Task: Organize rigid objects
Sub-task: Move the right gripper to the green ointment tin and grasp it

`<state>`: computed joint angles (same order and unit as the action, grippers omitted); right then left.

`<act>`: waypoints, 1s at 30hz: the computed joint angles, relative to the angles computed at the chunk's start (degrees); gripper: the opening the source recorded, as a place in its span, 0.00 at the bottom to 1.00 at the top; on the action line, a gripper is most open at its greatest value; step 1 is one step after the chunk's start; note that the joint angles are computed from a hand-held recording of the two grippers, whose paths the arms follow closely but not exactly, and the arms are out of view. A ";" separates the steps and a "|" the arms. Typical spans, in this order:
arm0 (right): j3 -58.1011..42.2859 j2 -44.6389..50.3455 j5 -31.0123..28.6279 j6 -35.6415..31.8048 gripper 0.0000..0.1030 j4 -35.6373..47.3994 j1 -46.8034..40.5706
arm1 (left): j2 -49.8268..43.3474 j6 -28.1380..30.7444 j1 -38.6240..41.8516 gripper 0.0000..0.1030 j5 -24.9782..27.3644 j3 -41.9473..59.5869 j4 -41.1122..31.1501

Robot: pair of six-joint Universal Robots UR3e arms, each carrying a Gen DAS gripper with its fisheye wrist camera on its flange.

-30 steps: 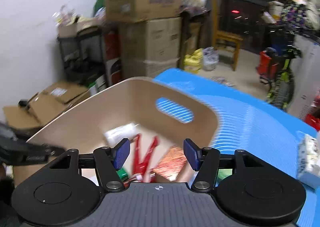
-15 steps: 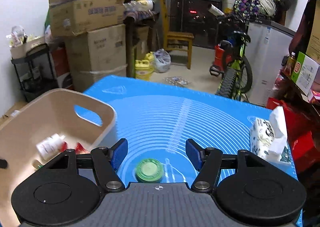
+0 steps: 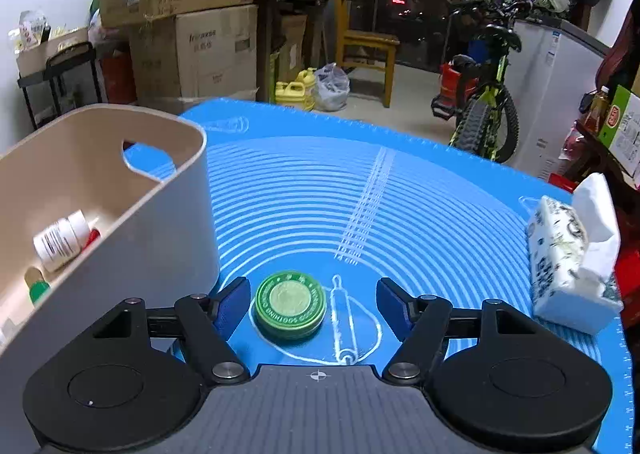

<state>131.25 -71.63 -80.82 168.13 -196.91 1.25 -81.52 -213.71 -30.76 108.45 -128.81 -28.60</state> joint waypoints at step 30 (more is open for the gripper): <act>-4.90 12.67 -5.64 1.48 0.52 -8.57 5.27 | -0.26 -0.03 -0.03 0.10 -0.06 -0.06 0.28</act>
<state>126.35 -58.96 -86.47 169.61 -205.48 6.52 -81.78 -213.75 -30.79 108.39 -128.87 -28.32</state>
